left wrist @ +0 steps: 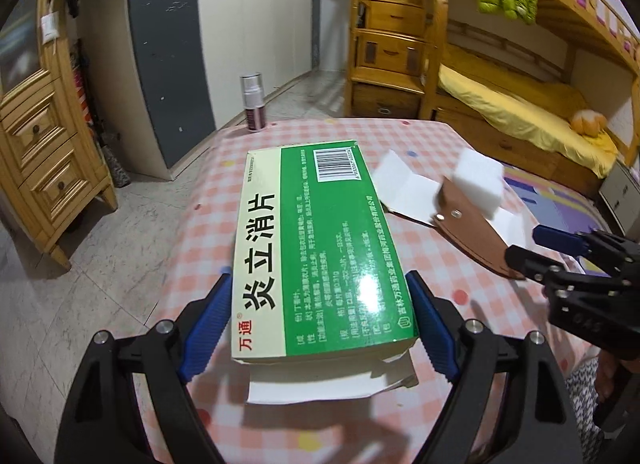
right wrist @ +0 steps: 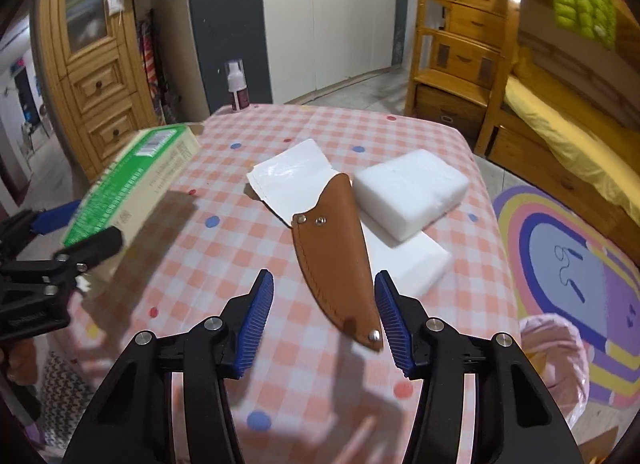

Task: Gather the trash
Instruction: 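Grasp the brown leather sheath with the right tool while the left tool holds the box, then carry the box and sheath over the bin and open both tools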

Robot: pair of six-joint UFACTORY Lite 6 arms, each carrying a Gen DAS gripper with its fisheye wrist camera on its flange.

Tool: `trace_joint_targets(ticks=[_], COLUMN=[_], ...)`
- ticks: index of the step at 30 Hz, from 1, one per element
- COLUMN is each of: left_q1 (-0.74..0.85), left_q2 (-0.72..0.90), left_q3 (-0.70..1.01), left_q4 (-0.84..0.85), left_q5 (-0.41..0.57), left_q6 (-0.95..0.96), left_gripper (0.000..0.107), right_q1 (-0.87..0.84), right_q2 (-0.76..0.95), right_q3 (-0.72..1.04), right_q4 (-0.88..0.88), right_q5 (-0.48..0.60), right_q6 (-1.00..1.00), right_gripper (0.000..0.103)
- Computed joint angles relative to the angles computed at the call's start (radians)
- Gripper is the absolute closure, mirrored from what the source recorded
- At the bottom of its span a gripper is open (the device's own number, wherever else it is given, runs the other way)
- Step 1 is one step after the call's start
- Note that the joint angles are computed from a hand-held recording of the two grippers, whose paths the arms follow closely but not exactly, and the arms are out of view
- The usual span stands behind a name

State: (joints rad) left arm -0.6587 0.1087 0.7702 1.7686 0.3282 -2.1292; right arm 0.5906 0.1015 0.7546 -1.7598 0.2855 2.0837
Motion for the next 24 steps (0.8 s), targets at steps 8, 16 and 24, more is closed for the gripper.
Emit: trace_joint_targets(ticks=[8,16,24], left_q1=[0.049,0.057,-0.030], left_q2=[0.031,0.022,-0.065], left_q3=[0.007,0.001,-0.049], left_q4=[0.060,0.071,0.015], left_q5=[-0.033,-0.046,-0.013], left_q6=[-0.054,-0.068,-0.026], left_gripper=[0.025,0.025,0.025], right_q1=[-0.062,-0.044,0.025], right_q2=[0.233,0.233,-0.150], right_q3=[0.196,0.182,-0.059], right_q4=[0.109,0.120,0.176], right_q5=[-0.034,-0.030,-0.022], right_q6=[-0.181,-0.185,-0.140], right_gripper=[0.037,0.055,0.055])
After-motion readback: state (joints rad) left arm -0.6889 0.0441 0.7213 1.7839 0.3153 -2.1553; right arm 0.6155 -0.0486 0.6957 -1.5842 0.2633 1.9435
